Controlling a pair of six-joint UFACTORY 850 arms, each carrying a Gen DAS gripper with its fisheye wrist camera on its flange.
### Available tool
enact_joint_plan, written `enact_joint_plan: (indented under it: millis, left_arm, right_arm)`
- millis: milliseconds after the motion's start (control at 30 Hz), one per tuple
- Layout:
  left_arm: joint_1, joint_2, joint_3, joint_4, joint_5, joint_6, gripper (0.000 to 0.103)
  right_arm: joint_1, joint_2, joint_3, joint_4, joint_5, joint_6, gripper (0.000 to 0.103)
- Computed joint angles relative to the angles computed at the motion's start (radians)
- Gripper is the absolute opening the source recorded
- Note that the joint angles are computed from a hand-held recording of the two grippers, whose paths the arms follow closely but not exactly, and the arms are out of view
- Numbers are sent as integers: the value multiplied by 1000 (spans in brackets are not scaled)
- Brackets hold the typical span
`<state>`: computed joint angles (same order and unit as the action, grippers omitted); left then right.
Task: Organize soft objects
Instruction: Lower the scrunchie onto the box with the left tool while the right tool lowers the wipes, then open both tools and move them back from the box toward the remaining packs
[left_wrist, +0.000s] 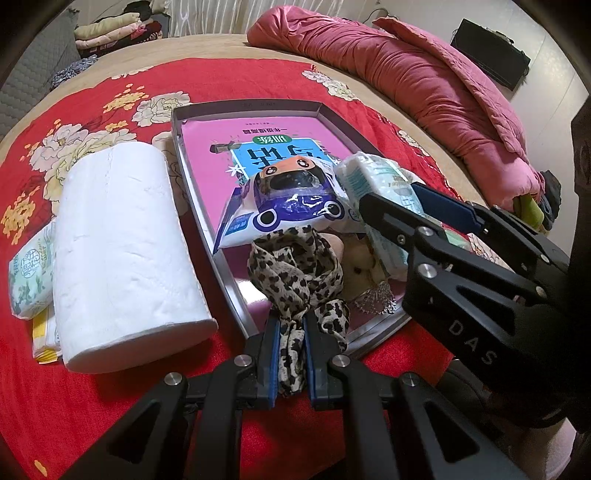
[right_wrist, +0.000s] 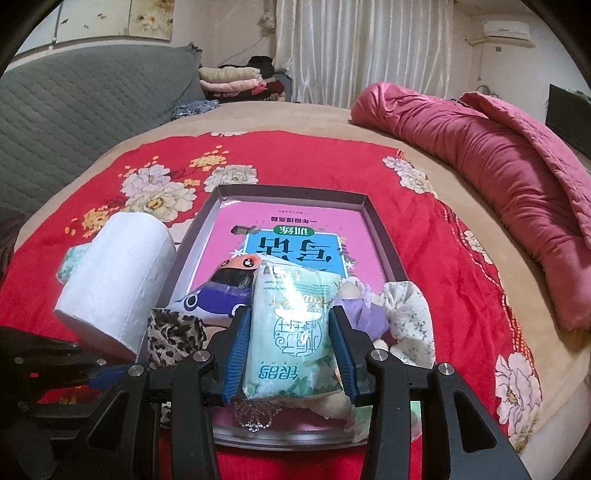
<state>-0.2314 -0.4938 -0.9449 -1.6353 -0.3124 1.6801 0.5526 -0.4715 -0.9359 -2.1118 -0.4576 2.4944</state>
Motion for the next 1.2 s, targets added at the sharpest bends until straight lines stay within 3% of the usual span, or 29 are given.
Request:
enact_joint_plan:
  millis: [267, 367, 533, 733, 867, 1067, 1200]
  left_arm:
    - [0, -2, -2, 6, 2, -3, 11]
    - [0, -4, -4, 9, 3, -4, 11]
    - [-4, -7, -8, 23, 5, -21, 11]
    - [0, -10, -13, 50, -6, -50, 11]
    - [-3, -16, -18, 63, -8, -65, 11]
    - [-13, -31, -33, 112, 3, -126, 11]
    - [-10, -34, -39, 134, 0, -151, 12]
  right_arm:
    - [-5, -2, 0, -24, 16, 21, 49]
    - [-10, 3, 5, -58, 23, 54, 61]
    - [-8, 18, 17, -29, 31, 37, 68]
    - [-23, 154, 138, -57, 23, 192, 73]
    - [-55, 215, 178, 220, 104, -50, 73]
    - [-54, 188, 176, 408, 92, -259, 73]
    - [-30, 142, 144, 554, 17, -416, 73]
